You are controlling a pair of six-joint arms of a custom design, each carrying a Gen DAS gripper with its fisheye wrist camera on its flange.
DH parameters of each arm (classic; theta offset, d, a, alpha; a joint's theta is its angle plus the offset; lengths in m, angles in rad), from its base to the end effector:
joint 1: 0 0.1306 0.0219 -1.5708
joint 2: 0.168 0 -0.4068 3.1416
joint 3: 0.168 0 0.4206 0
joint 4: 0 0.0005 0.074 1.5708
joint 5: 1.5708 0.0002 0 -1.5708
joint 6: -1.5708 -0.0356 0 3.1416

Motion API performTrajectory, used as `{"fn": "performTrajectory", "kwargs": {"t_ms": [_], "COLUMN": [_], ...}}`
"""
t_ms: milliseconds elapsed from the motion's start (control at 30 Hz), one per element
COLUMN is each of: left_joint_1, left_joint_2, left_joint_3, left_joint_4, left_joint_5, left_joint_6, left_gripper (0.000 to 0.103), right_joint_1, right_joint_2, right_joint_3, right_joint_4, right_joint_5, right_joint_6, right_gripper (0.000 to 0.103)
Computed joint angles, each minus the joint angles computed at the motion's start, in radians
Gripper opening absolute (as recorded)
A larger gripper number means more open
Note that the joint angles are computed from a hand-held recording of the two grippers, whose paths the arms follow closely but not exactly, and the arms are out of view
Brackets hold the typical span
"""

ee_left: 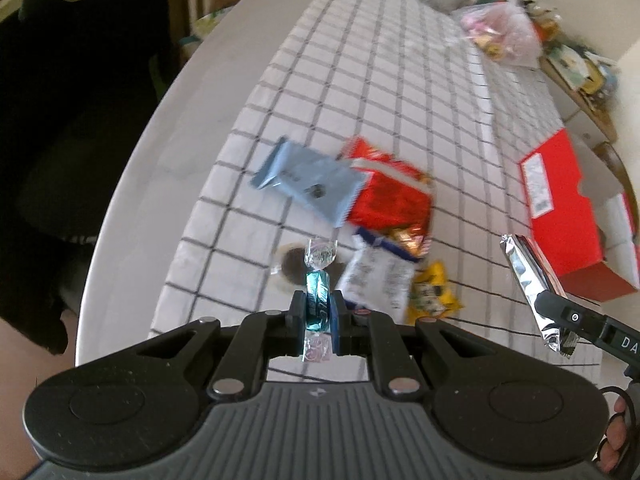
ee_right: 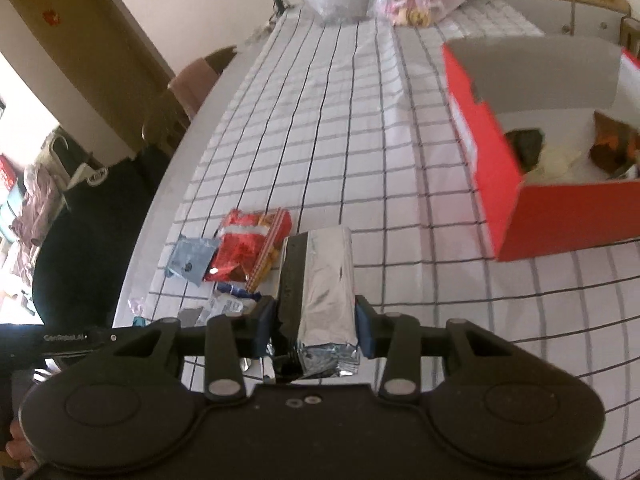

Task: Organize snacks
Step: 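Carry the teal candy and silver foil bar over the red box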

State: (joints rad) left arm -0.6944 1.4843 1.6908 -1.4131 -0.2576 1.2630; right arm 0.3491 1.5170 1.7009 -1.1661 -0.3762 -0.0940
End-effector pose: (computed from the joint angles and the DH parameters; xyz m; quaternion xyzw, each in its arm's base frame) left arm 0.3936 -0.3167 0.5209 -0.2959 0.9296 -0.0785 0.2050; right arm 0.5041 0.1969 0.5225 -0.1734 0.9256 0.2372 0.2387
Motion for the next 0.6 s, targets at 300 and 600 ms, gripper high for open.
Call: {"fn": "performTrajectory", "kwargs": {"t_ms": [300, 600], "left_joint_1": [-0.024, -0.055], "left_joint_2": [0.132, 0.405], "left_joint_3": [0.231, 0.658], "left_joint_4": [-0.024, -0.116], "left_joint_5": [-0.034, -0.051], "left_joint_6": [-0.122, -0.248], "left_gripper": [0.011, 0.011], "right_joint_1": [-0.101, -0.216], "right_joint_2": [-0.02, 0.028], "right_joint_3": [0.037, 0.116], "right_joint_4": [0.035, 0.036], "right_joint_5": [-0.02, -0.046], "right_joint_6": [0.021, 0.064], "right_gripper": [0.04, 0.04]}}
